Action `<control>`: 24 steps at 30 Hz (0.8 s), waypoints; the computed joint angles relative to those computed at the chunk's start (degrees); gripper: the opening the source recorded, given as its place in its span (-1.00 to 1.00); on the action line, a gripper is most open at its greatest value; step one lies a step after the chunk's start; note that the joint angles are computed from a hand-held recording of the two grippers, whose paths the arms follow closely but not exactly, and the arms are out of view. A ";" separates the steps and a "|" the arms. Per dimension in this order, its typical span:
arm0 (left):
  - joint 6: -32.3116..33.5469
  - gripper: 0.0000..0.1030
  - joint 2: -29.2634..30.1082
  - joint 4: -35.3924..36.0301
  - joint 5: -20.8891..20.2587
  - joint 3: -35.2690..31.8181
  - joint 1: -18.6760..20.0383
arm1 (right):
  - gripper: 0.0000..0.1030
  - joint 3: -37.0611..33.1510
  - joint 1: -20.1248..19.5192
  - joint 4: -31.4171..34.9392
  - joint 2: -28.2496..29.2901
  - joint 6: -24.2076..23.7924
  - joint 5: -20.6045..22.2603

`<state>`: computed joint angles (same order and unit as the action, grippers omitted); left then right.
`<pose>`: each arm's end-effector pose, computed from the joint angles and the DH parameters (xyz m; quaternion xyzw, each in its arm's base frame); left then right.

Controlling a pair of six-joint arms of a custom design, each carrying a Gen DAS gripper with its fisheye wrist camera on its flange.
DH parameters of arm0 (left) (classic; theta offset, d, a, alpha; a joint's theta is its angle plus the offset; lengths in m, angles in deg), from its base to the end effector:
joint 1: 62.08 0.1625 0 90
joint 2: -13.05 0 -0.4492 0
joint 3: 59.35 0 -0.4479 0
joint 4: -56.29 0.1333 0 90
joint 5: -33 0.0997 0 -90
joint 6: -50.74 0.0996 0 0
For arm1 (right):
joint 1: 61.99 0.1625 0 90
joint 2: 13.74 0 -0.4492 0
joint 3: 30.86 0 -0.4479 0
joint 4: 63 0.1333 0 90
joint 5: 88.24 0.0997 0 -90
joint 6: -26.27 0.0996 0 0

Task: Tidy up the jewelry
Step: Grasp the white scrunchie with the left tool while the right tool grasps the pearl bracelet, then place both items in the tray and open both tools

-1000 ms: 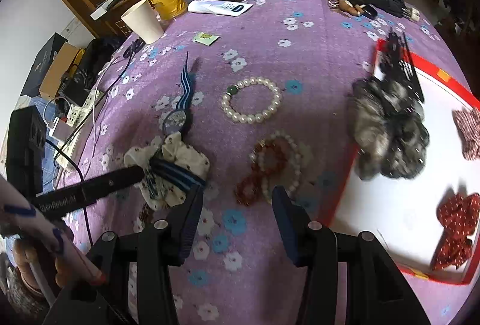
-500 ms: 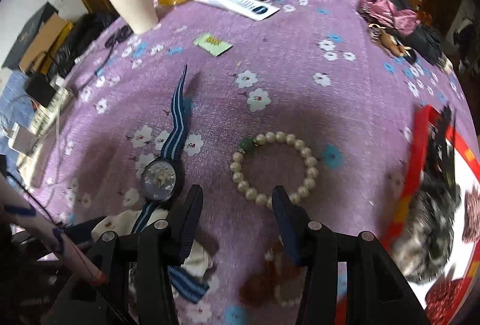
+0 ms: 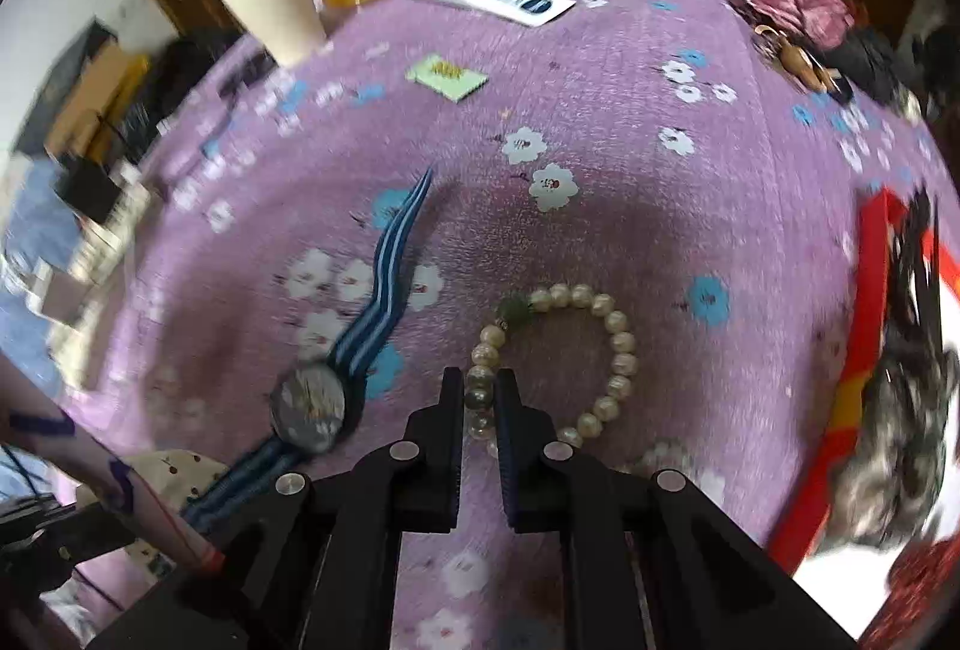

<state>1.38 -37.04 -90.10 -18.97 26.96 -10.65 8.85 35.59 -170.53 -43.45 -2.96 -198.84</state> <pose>-0.3280 -0.7235 0.2031 -0.1443 0.9213 -0.3419 0.1160 0.2217 -0.9211 0.2280 0.2988 -0.9352 0.0299 0.1874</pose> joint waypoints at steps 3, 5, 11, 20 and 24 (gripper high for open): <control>1.39 -0.94 -1.02 -1.17 2.05 0.83 -1.69 | -0.80 2.08 -0.73 0.75 -3.44 3.06 4.62; 2.24 -0.94 -1.21 -1.93 2.51 0.77 -2.52 | -0.80 3.47 -1.04 0.80 -5.41 4.06 6.86; 4.16 -0.94 1.11 -0.92 2.78 -2.89 -4.73 | -0.80 7.55 -2.48 1.61 -11.13 5.34 12.80; 6.20 -0.94 10.75 4.25 0.88 -14.60 -6.48 | -0.80 6.14 -6.13 3.62 -15.70 4.26 16.42; 8.02 -0.94 17.05 7.04 -1.10 -22.61 -6.49 | -0.81 1.49 -7.83 5.38 -14.87 3.96 15.30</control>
